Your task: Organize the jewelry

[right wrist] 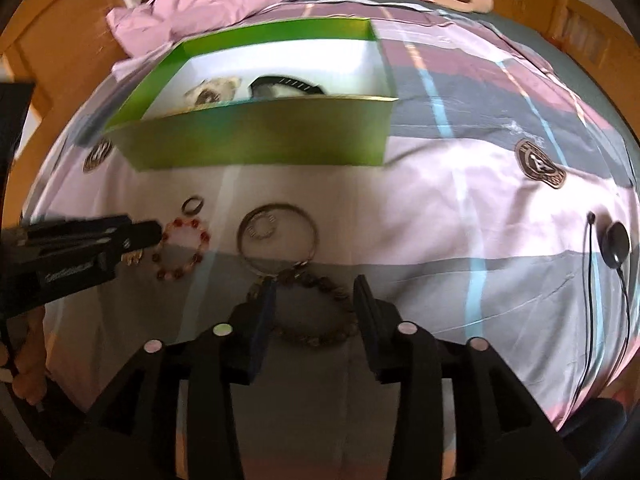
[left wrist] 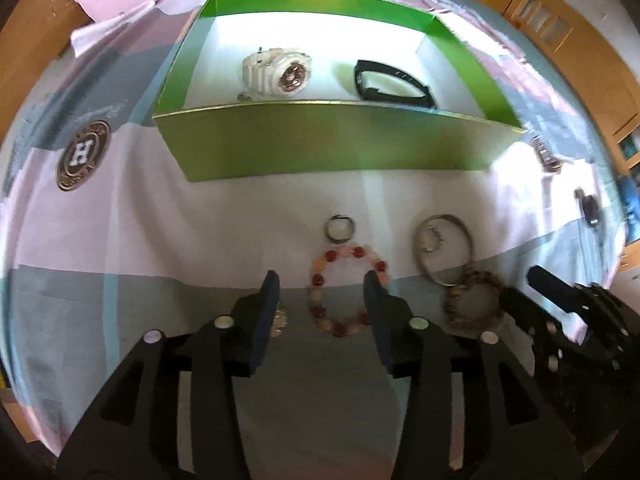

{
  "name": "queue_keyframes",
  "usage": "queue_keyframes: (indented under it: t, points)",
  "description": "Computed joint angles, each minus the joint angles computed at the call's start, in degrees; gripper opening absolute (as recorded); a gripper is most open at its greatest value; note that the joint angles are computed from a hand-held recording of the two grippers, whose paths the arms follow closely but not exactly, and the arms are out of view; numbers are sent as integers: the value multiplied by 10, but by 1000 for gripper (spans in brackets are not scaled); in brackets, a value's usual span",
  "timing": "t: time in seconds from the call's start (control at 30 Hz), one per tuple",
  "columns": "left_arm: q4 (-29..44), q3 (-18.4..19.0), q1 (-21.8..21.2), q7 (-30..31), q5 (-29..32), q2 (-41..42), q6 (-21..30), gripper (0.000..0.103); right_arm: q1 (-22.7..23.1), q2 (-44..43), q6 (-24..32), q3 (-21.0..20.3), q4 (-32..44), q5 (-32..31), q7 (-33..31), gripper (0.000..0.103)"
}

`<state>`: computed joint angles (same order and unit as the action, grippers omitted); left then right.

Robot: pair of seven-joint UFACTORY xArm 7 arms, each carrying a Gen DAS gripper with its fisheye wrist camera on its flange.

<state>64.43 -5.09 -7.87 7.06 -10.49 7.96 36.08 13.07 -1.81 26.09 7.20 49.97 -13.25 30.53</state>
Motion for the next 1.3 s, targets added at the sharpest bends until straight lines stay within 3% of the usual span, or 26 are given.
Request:
queue_keyframes:
  t: [0.13, 0.33, 0.83, 1.3]
  points:
    - [-3, 3, -16, -35, 62, 8, -8, 56, 9, 21, 18, 4, 15, -19, 3, 58]
    - [0, 3, -26, -54, 104, 16, -11, 67, 14, 28, 18, 0, 17, -15, -4, 68]
    - [11, 5, -33, -86, 137, 34, -3, 77, 26, 46, 10, 4, 20, 44, -64, 68]
    - [20, 3, -31, -78, 126, 44, 1, 78, 35, 55, 0, -2, 17, -1, -42, 68]
